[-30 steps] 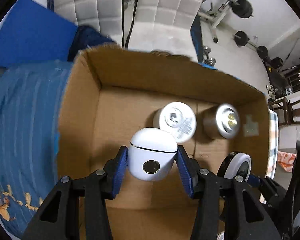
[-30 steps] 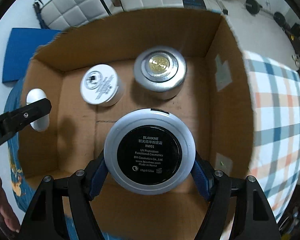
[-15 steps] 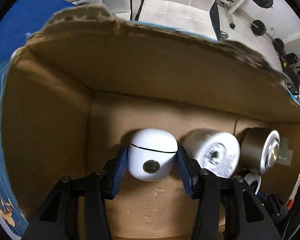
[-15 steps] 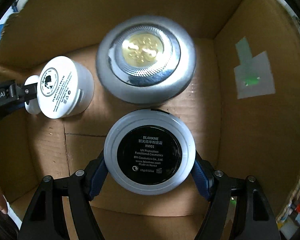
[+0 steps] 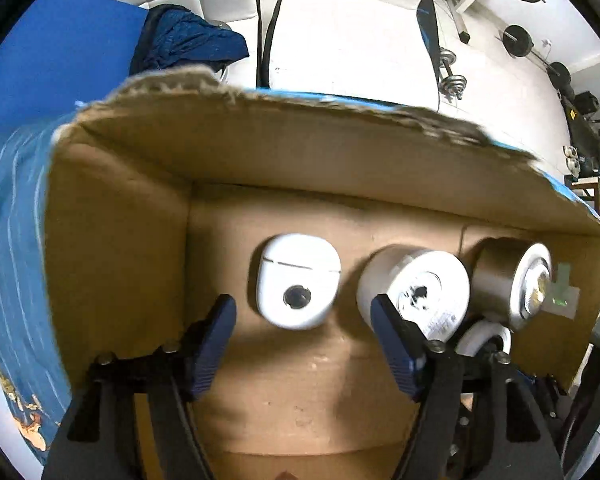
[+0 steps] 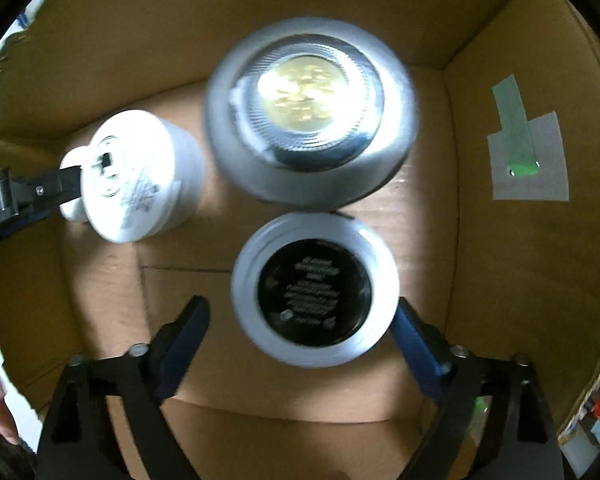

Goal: Organize rigid objects
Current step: 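Lower both held items into the box beside the jars and release, then grasp the gold tape roll with the left tool while the right tool grasps the spray bottle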

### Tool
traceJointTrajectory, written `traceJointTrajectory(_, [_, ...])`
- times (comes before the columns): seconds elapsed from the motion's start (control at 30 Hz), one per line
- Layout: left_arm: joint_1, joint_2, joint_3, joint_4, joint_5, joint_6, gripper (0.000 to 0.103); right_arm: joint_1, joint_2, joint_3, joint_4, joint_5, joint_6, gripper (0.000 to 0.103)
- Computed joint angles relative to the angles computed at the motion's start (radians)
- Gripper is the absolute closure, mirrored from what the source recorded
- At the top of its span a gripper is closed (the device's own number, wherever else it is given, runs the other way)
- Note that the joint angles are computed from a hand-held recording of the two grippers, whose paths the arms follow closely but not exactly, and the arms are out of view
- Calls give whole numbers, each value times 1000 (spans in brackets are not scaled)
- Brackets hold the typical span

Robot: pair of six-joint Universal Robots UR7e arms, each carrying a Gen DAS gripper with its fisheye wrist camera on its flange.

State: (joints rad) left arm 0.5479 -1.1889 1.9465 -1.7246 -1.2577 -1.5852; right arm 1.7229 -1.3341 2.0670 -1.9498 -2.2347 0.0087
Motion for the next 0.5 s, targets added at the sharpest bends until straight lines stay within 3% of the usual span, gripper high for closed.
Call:
traceJointTrajectory(0.23, [-76, -12, -34, 55, 24, -48, 7, 60, -57, 15, 4, 10, 4, 0])
traceJointTrajectory(0.5, [-217, -30, -58, 170, 33, -132, 7, 107, -178, 37, 37, 17, 3, 0])
